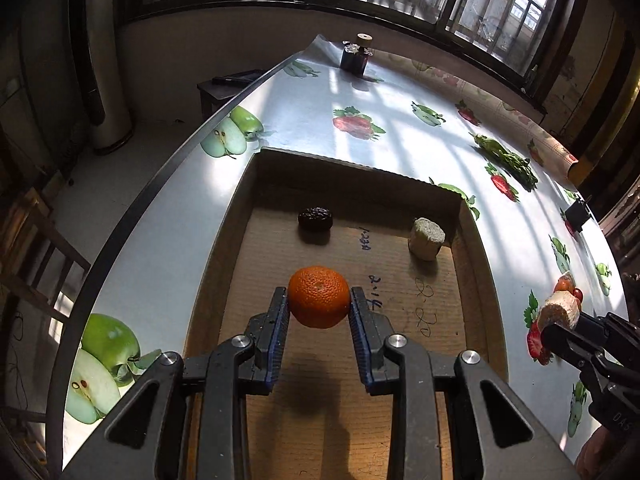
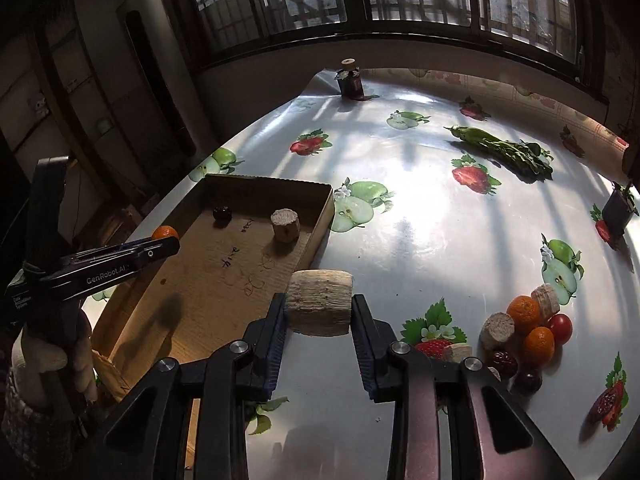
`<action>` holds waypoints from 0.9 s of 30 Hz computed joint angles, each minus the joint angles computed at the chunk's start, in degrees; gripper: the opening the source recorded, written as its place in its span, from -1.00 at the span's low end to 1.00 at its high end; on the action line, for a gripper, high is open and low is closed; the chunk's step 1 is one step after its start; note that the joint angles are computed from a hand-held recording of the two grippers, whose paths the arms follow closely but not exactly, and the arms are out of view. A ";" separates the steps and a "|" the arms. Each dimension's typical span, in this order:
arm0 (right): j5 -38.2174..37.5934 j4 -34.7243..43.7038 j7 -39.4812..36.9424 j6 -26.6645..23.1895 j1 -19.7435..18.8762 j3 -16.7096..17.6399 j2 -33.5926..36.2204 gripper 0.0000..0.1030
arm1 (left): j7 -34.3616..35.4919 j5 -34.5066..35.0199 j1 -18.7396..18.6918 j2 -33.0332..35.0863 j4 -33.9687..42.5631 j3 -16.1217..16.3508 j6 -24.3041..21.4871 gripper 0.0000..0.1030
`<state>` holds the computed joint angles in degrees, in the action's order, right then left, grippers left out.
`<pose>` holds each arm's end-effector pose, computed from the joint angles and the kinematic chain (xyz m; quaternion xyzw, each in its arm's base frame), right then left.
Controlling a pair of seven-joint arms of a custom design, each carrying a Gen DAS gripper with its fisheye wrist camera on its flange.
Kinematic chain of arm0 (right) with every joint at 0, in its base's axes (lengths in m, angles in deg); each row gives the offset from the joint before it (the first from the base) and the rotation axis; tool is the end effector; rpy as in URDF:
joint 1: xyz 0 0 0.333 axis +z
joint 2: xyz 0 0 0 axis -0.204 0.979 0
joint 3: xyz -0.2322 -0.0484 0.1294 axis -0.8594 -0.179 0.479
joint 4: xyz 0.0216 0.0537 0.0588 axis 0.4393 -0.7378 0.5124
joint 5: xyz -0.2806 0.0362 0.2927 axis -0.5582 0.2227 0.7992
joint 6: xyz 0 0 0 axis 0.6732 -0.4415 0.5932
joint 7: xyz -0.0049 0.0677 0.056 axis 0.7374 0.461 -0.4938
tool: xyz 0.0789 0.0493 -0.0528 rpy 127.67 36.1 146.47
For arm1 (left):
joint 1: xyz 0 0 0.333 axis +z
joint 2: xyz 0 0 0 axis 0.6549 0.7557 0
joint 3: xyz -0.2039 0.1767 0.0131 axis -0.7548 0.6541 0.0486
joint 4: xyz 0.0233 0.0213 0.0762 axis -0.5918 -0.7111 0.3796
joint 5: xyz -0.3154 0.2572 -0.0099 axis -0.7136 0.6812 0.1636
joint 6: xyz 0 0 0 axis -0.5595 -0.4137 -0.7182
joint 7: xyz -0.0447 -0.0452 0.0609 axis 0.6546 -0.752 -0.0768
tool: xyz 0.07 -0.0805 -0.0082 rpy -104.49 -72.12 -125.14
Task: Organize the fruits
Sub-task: 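Carry the orange and rice-cake block into the box and open both tools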
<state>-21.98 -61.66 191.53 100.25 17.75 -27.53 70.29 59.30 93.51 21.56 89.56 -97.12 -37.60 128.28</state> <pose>0.5301 0.4025 0.5386 -0.7918 0.5036 -0.1080 0.3283 0.5207 -0.3509 0.5151 -0.7411 0.6002 -0.2512 0.1655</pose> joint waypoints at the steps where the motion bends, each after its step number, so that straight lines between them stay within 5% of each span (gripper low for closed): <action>1: -0.27 2.02 -0.30 -0.77 0.47 0.37 1.84 -0.33 | 0.80 -0.99 0.22 0.48 0.23 0.14 -0.20 -0.44; 14: -4.97 27.35 0.75 -13.11 7.74 -3.07 22.56 -0.33 | 1.92 -5.83 1.68 1.33 -0.82 1.07 0.57 -0.43; 21: -7.18 28.50 1.50 -12.71 9.16 -4.56 23.54 -0.32 | -0.38 -4.06 1.72 -0.01 -1.85 0.99 1.38 -0.25; 27: -7.25 21.78 3.32 -6.83 8.18 -4.52 18.15 0.13 | -6.78 -0.16 1.95 -5.22 -5.67 0.48 3.76 -0.03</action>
<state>-29.23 -39.88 194.85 93.42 25.93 -32.05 88.45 52.52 93.35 23.51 84.34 -102.80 -37.12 132.04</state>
